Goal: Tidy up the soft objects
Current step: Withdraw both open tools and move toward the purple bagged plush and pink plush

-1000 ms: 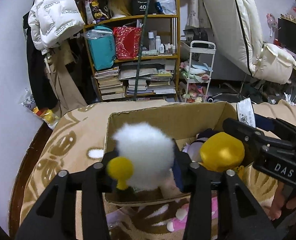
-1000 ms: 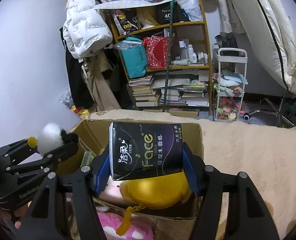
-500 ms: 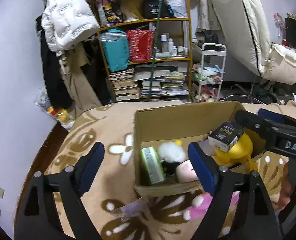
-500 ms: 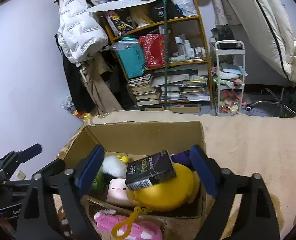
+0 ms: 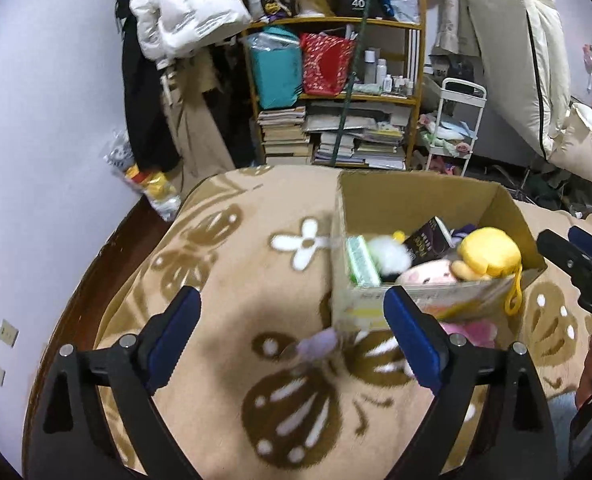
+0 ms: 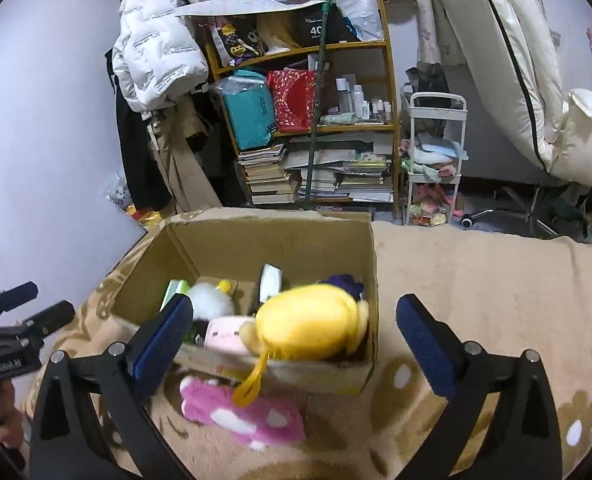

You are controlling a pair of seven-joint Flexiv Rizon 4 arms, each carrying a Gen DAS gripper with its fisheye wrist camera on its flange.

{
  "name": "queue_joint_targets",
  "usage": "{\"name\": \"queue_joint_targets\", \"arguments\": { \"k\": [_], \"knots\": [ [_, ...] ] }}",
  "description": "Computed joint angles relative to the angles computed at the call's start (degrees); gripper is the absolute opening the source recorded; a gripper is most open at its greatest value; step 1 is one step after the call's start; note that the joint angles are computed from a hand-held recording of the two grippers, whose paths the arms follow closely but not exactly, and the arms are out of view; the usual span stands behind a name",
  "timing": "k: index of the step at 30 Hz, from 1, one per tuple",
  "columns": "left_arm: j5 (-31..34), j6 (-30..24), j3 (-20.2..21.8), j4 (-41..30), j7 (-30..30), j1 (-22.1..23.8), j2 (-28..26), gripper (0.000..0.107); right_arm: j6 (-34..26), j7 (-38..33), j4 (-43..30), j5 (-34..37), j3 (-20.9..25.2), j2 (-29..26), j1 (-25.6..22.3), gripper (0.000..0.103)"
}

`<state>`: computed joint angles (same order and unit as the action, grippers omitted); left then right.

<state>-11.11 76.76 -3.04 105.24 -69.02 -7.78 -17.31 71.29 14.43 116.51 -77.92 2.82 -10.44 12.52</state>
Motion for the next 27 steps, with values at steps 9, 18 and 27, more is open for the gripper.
{"name": "queue_joint_targets", "arguments": {
  "k": [9, 18, 27],
  "knots": [
    [-2.8, 0.6, -0.5, 5.7, 3.7, 1.9, 3.8, 0.092, -4.3, 1.7, 1.9, -0.4, 2.0, 2.2, 1.9, 0.103],
    [-6.2, -1.3, -0.3, 6.9, 5.3, 3.3, 4.3, 0.092, -10.0, -0.2, 1.8, 2.1, 3.5, 2.5, 4.2, 0.103],
    [-10.5, -3.6, -2.0, 5.8, 9.4, 4.7, 2.1, 0.092, -8.9, 0.4, 1.3, 3.7, 2.9, 0.5, 4.9, 0.103]
  ]
}}
